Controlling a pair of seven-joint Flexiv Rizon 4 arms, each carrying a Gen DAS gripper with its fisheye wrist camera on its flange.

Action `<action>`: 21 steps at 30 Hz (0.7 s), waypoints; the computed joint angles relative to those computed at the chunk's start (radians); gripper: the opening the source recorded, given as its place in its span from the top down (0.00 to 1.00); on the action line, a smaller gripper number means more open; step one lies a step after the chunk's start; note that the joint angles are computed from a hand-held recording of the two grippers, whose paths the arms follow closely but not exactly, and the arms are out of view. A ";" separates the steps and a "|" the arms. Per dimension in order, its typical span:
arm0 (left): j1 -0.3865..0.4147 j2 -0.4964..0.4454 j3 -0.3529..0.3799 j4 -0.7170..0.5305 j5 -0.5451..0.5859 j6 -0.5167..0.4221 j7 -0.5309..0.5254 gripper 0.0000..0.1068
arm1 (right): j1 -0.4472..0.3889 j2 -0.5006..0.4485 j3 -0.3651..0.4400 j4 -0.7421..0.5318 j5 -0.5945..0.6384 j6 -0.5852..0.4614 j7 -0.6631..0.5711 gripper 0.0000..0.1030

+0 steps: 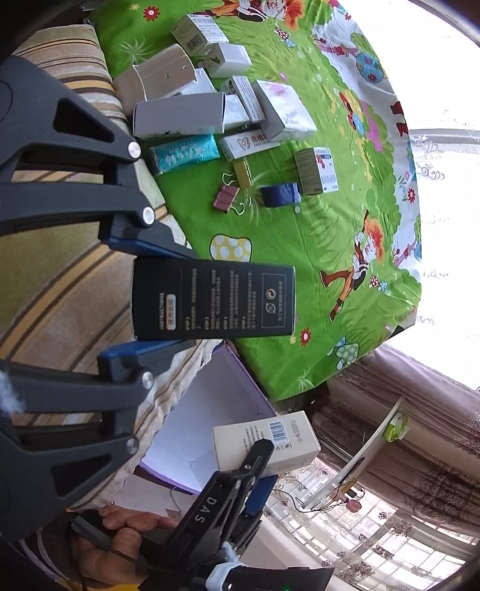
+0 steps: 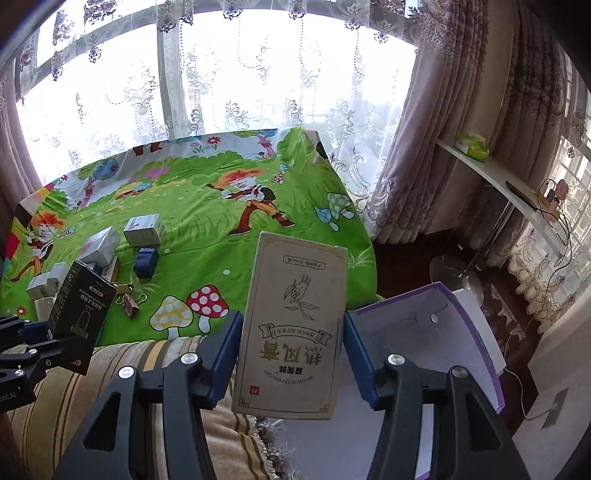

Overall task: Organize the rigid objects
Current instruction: 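Carry both boxes into the purple storage box and open both tools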

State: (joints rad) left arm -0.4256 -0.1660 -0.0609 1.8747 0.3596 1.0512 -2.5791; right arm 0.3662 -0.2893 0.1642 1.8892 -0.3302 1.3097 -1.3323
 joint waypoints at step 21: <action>-0.057 -0.243 0.000 -0.187 -0.320 0.106 0.305 0.33 | -0.050 -0.011 -0.099 0.027 -0.240 -0.055 0.223 0.37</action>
